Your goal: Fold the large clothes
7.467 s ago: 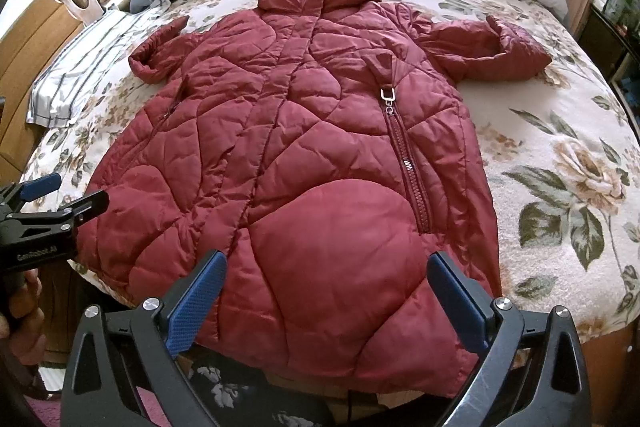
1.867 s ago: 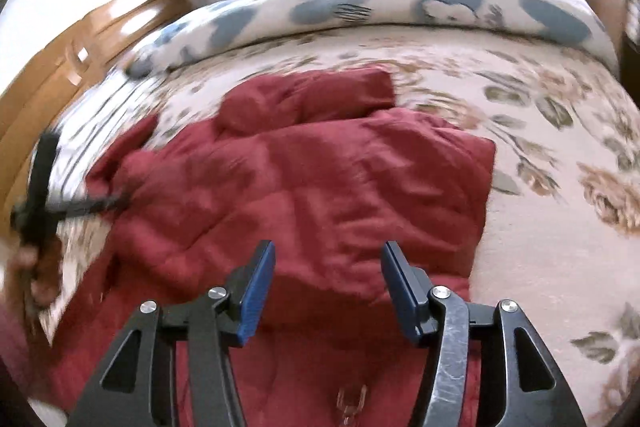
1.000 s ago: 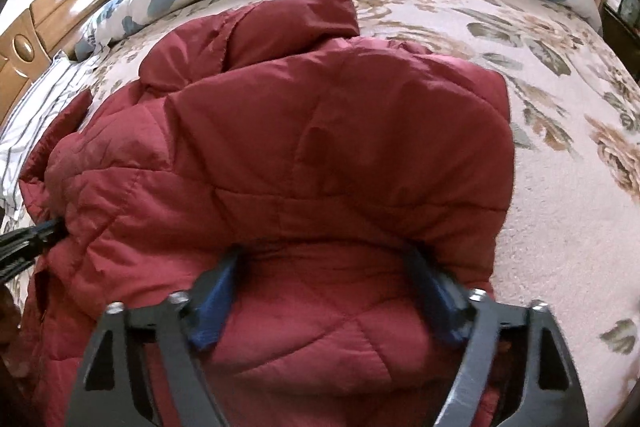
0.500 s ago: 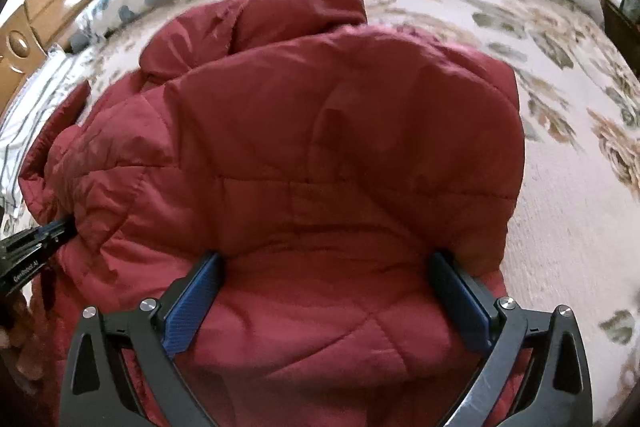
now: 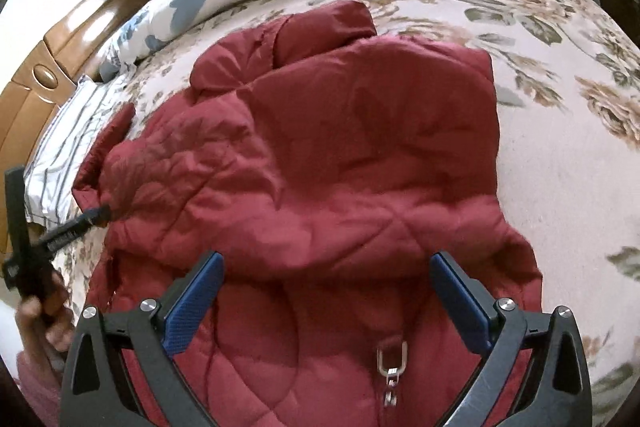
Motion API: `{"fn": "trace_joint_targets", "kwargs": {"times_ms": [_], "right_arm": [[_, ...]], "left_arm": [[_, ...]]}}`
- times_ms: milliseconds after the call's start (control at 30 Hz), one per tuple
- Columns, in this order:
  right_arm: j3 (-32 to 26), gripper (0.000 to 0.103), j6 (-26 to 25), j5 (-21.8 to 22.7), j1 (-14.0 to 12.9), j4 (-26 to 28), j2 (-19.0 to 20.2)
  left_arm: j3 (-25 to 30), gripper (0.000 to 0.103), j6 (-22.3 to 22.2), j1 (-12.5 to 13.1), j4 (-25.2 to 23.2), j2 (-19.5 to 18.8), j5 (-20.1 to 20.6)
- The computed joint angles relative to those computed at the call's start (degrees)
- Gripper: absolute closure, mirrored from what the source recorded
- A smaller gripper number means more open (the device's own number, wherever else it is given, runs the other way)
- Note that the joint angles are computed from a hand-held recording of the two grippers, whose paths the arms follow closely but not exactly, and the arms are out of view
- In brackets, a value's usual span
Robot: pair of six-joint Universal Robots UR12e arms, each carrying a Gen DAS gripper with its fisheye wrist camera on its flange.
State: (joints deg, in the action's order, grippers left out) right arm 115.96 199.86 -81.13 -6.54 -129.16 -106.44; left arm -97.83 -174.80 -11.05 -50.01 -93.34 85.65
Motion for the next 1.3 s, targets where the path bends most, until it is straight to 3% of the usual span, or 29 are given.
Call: {"fn": "trace_joint_targets", "kwargs": {"times_ms": [67, 400, 533, 700, 867, 900, 933, 1033, 1100, 1300], "right_arm": [[0.3, 0.001, -0.4, 1.9, 0.1, -0.1, -0.2], [0.2, 0.001, -2.3, 1.0, 3.2, -0.9, -0.7], [0.2, 0.001, -2.6, 0.3, 4.1, -1.7, -1.2], [0.7, 0.001, -1.9, 1.3, 4.3, -3.5, -2.1], [1.5, 0.001, -0.7, 4.0, 3.8, -4.5, -3.0], [1.6, 0.001, -0.6, 4.5, 3.8, -4.6, -3.1], [1.7, 0.001, -0.5, 4.9, 3.8, -4.6, -3.3], [1.9, 0.001, -0.6, 5.0, 4.1, -4.4, -3.8], [2.0, 0.001, -0.9, 4.6, 4.4, -4.7, -4.1], [2.3, 0.002, -0.8, 3.8, 4.6, -5.9, -4.4]], "left_arm": [[0.5, 0.052, -0.5, 0.5, -0.1, -0.4, 1.0], [3.0, 0.052, -1.7, 2.4, 1.2, -1.9, 5.0], [6.8, 0.046, -1.6, 2.1, 2.6, -5.4, 11.2], [11.9, 0.045, -1.7, 1.6, 2.2, -10.6, 18.1], [17.1, 0.045, -1.1, 0.9, -3.9, -16.4, 25.7], [17.5, 0.050, -1.2, 0.9, -4.4, -16.9, 26.5], [17.8, 0.065, -1.6, 1.1, -4.8, -17.4, 26.8], [18.1, 0.085, -4.1, 2.3, -6.0, -17.2, 23.7], [17.3, 0.091, -4.7, 2.8, -4.6, -16.1, 21.2], [14.1, 0.094, -8.1, 4.6, -2.9, -11.7, 9.6]]}}
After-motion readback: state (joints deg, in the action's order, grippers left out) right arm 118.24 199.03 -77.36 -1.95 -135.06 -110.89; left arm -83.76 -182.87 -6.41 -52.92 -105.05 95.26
